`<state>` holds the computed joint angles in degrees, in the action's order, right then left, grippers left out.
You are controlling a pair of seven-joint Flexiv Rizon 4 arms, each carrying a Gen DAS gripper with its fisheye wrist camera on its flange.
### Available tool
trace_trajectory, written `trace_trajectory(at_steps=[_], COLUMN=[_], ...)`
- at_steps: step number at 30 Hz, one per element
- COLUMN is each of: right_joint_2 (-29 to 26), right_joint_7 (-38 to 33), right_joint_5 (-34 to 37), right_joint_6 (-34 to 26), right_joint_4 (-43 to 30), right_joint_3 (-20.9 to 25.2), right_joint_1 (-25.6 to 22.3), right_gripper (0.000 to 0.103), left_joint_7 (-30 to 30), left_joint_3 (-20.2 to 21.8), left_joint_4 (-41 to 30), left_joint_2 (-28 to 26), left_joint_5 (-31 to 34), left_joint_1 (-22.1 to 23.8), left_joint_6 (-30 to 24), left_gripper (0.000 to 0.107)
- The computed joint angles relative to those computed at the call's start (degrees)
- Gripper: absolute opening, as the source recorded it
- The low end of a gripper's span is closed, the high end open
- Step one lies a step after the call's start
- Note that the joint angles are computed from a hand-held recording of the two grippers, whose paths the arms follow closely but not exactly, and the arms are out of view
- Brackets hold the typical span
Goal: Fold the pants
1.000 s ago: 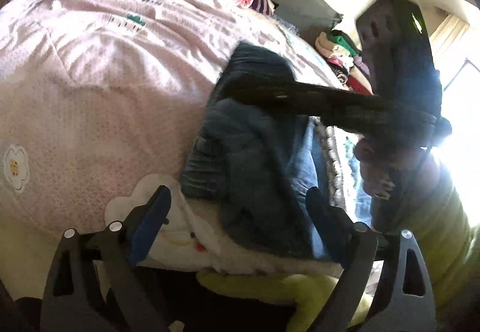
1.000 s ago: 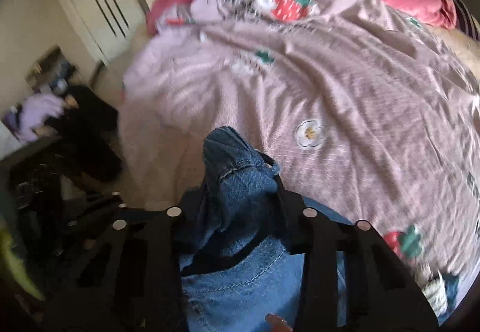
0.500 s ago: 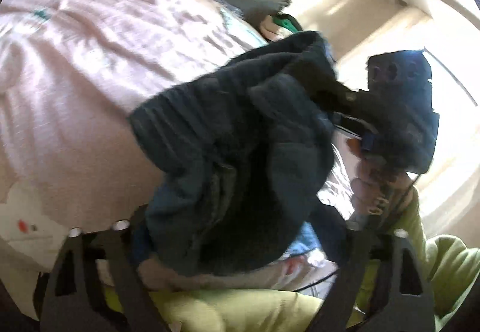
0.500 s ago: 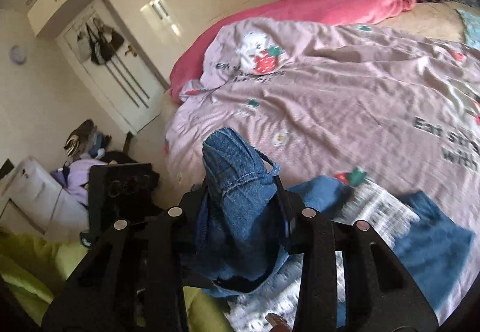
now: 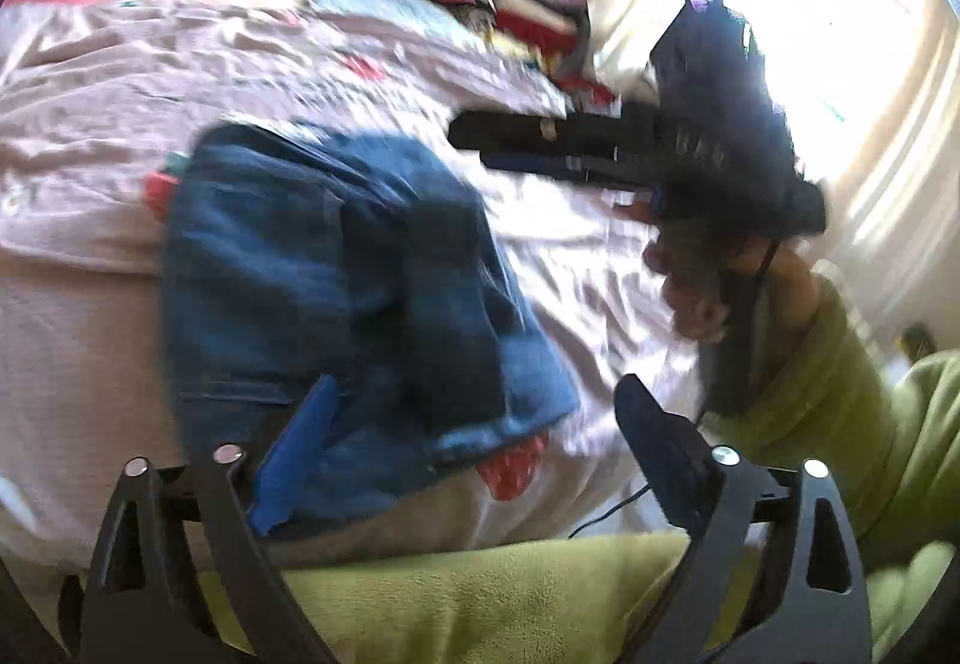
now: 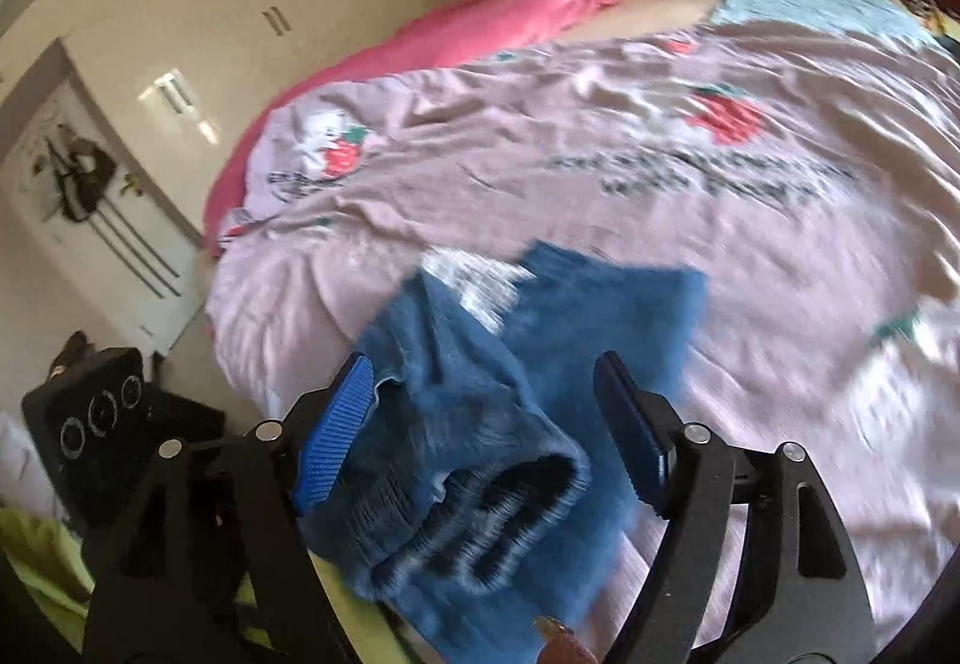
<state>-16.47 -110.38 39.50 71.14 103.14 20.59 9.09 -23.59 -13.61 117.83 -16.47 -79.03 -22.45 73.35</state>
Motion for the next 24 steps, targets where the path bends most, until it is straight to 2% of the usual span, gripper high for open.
trace_trajectory(at_steps=[3,5,7,8,11,15,17,20,24], right_joint_2=[-0.22,-0.72,-1.67,-2.23,-3.66,-2.35,-1.01,1.43,4.61], right_joint_7=[0.79,4.6,11.65,13.24,12.42,8.69,8.38,9.75,9.04], right_joint_5=[-2.69,-8.18,-17.15,-18.79,-14.55,-10.67,-10.59,-13.97,-15.63], right_joint_6=[-0.28,0.58,2.42,2.42,0.57,1.96,3.59,5.88,8.54], right_joint_4=[0.91,2.29,4.78,5.13,3.36,3.02,3.65,5.81,8.73], right_joint_3=[-0.69,-2.66,-6.33,-6.53,-2.51,1.29,0.99,-0.84,-1.07], right_joint_1=[1.52,4.1,7.7,7.38,2.49,-0.92,-0.5,1.54,2.23], right_gripper=[0.074,0.074,0.069,0.066,0.066,0.068,0.072,0.075,0.08], left_joint_7=[-6.01,-6.29,-4.81,-3.93,-1.72,-0.25,0.22,-3.67,-10.37], left_joint_3=[1.03,-0.18,-1.86,-2.35,-2.79,-1.61,-1.06,0.47,1.09], left_joint_4=[-0.13,0.03,0.51,0.56,1.51,1.94,2.14,2.43,3.0], left_joint_2=[-1.75,-1.74,-1.43,-1.32,0.14,1.88,2.47,2.66,2.49], left_joint_5=[10.37,11.15,9.1,7.89,4.27,0.88,-0.89,2.18,9.66], left_joint_1=[-0.69,0.61,1.76,2.09,1.11,-0.3,-1.15,-1.35,-0.29], left_joint_6=[2.74,3.18,3.59,3.53,5.25,8.33,10.04,10.91,12.55], left_gripper=[0.097,0.098,0.098,0.098,0.098,0.098,0.098,0.098,0.098])
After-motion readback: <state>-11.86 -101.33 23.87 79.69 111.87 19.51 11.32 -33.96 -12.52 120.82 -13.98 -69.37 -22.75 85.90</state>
